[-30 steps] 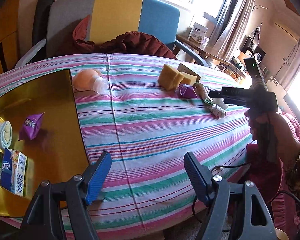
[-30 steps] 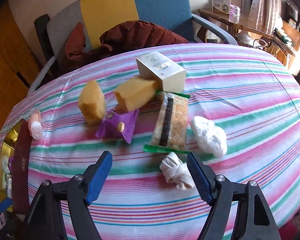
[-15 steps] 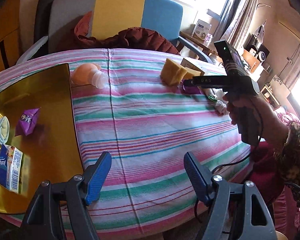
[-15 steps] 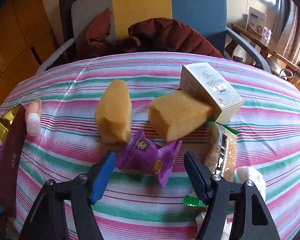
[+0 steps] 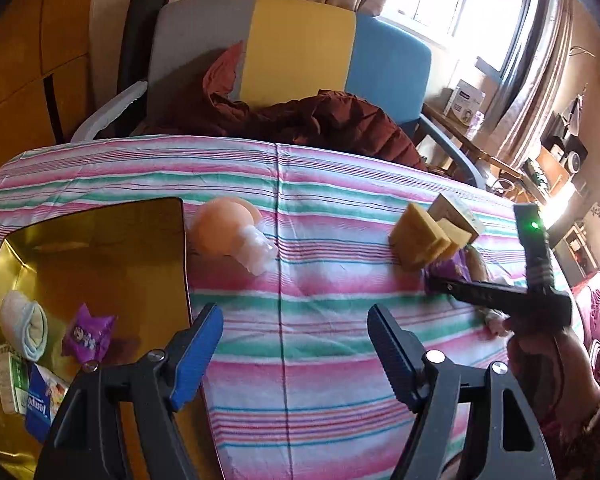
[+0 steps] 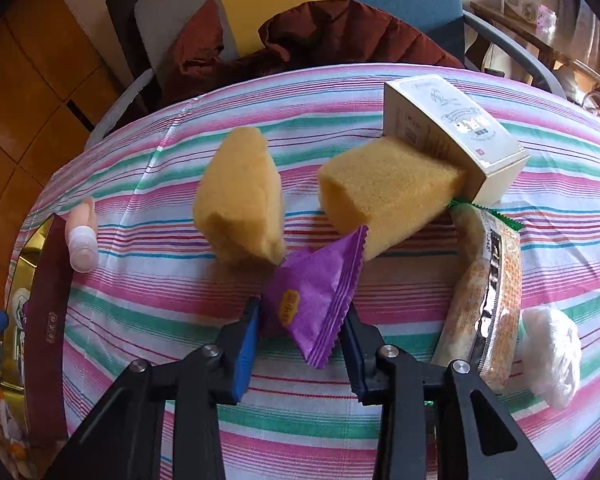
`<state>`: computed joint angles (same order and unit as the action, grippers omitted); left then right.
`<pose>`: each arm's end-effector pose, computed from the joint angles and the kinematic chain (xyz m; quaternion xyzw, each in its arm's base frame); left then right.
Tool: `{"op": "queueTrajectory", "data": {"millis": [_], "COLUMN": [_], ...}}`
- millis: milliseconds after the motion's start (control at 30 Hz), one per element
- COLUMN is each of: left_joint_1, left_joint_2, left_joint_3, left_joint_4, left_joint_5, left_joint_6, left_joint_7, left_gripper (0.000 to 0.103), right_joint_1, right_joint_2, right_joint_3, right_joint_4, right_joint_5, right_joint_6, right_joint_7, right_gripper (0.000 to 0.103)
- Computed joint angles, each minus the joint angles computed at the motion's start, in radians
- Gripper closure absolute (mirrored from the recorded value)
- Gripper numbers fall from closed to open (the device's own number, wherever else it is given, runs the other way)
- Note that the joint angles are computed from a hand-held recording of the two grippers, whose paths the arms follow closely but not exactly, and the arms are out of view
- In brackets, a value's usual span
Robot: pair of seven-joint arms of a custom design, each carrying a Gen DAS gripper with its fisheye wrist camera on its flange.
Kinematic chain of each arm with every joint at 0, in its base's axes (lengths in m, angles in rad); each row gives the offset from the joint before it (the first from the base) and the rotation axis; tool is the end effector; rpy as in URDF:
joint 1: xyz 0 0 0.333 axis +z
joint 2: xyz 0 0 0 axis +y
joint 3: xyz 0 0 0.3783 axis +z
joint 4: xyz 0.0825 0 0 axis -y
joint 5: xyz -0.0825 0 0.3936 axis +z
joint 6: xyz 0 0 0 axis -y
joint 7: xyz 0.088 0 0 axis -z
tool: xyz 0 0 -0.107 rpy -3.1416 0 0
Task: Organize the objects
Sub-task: 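Grasp the second purple snack packet with the right tool, then grasp the peach-coloured bottle with the left tool while the right tool holds the purple packet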
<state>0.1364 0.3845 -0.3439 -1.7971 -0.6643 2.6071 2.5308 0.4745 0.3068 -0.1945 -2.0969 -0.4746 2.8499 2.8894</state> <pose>0.7007 -0.1030 0.4417 -0.4358 0.8325 -0.3350 0.0694 0.6056 0.2079 0.3725 -0.4550 0.8529 -0.1400 0.2142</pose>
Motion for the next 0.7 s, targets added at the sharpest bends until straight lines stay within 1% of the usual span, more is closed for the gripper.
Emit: {"op": "queueTrajectory", "data": {"millis": [67,133,200,233,300,367,433,500,600,667,700], "left_joint_1": [-0.050,-0.106,-0.167,-0.200,-0.229,-0.266,-0.300,-0.309,-0.321,-0.324,-0.317], "left_joint_2": [0.046,0.088,0.133,0.152,0.198,0.230,0.255,0.280,0.307,0.311,0.311], "left_joint_3": [0.031,0.071,0.124,0.157,0.179,0.208,0.237,0.237,0.246,0.250,0.241], "left_joint_4": [0.058,0.110,0.165,0.193,0.262,0.302,0.330,0.364,0.392,0.387,0.381], "left_joint_5": [0.077,0.194,0.316,0.378,0.445,0.531,0.611,0.657,0.727,0.771,0.784], "left_joint_6": [0.024,0.049,0.058,0.045,-0.011,-0.029,-0.027,-0.047,-0.053,-0.025,-0.008], "left_joint_7": [-0.079,-0.188,-0.302,-0.368,-0.464,-0.544,-0.616,-0.664,-0.743,-0.792,-0.805], "left_gripper": [0.027,0.027,0.027,0.027,0.027,0.027,0.027,0.027,0.027,0.027,0.027], "right_joint_1": [-0.007,-0.015,-0.018,-0.018,-0.009,0.000,0.008,0.010,0.013,0.012,0.011], "right_joint_2": [0.002,0.001,0.003,0.003,-0.004,-0.014,-0.013,-0.013,-0.012,-0.011,-0.010], "right_joint_3": [0.016,0.029,0.034,0.033,0.021,0.009,-0.001,-0.003,-0.004,-0.004,-0.002], "right_joint_4": [0.007,0.005,0.006,0.005,-0.007,-0.019,-0.015,-0.015,-0.014,-0.013,-0.014], "right_joint_5": [0.018,0.041,0.066,0.077,0.082,0.081,0.073,0.075,0.079,0.086,0.093], "right_joint_6": [-0.008,0.002,0.013,0.019,0.036,0.046,0.051,0.057,0.059,0.062,0.065], "right_joint_7": [-0.025,-0.047,-0.061,-0.065,-0.061,-0.057,-0.050,-0.052,-0.057,-0.060,-0.063], "right_gripper": [0.065,0.065,0.065,0.065,0.065,0.065,0.065,0.065,0.065,0.065,0.065]}}
